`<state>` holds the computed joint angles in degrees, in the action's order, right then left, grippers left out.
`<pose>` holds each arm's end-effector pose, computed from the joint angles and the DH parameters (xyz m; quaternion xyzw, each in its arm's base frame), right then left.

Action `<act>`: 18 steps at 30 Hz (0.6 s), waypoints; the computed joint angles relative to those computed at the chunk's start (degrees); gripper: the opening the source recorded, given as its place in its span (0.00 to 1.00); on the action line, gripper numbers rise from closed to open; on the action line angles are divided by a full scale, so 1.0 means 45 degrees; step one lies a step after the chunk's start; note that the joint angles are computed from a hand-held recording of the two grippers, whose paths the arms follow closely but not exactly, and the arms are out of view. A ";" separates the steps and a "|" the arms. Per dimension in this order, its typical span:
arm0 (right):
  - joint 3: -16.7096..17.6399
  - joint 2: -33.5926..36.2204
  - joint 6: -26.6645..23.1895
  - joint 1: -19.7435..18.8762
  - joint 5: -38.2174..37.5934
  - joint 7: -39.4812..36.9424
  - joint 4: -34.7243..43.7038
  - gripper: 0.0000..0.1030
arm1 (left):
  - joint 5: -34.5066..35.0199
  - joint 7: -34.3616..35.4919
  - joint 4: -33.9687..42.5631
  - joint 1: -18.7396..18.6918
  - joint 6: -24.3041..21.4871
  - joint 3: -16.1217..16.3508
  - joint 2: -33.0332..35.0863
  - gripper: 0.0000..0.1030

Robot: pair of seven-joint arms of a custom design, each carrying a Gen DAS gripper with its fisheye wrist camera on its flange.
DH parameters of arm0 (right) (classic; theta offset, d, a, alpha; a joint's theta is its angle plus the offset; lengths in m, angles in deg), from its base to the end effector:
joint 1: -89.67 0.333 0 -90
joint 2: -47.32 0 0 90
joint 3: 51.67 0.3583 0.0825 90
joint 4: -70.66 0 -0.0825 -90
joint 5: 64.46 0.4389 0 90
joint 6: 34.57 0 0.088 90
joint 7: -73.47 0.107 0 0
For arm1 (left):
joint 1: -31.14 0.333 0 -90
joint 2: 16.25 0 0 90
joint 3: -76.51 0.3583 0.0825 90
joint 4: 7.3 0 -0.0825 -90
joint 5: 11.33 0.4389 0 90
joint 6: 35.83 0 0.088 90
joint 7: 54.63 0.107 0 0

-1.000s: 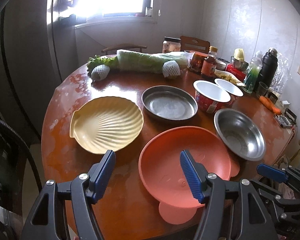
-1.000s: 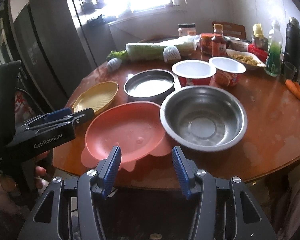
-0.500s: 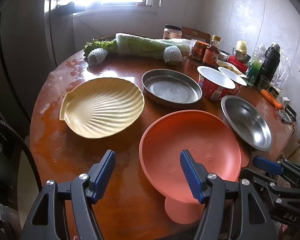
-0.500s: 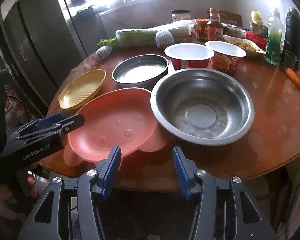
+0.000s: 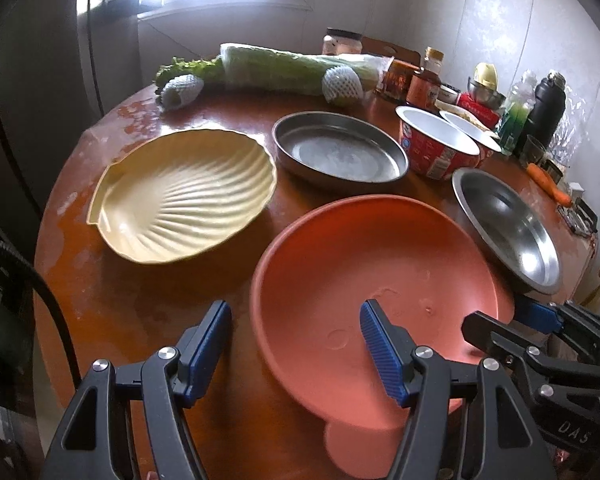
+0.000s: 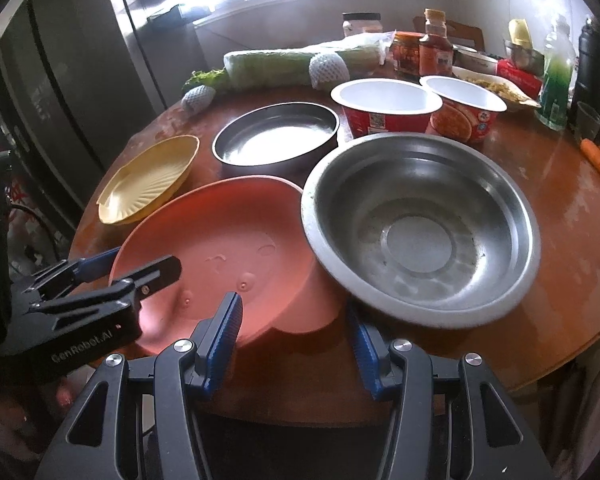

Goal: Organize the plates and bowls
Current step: 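Grip the orange plate rim with the left tool and lift it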

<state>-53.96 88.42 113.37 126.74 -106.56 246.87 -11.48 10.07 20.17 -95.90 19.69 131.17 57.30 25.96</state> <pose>0.6722 0.4907 0.3129 -0.5670 0.7553 -0.2064 0.2556 0.7256 -0.3841 0.3099 -0.5030 0.7971 -0.3065 0.1328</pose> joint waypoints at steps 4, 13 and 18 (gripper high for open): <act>-0.0057 0.0137 0.0171 0.0056 -0.0172 -0.0152 0.0170 0.52 | 0.0033 0.0123 -0.0009 -0.0072 0.0038 -0.0001 0.0007 0.65; -0.0331 0.0304 -0.0639 0.0476 -0.0839 -0.0352 0.0662 0.48 | 0.0028 0.0121 -0.0332 0.0067 0.0047 -0.0013 -0.0250 0.60; -0.0266 0.0375 -0.0610 0.0522 -0.0897 -0.0581 0.0870 0.48 | 0.0119 -0.0079 -0.0897 0.0182 0.0401 0.0095 -0.0699 0.60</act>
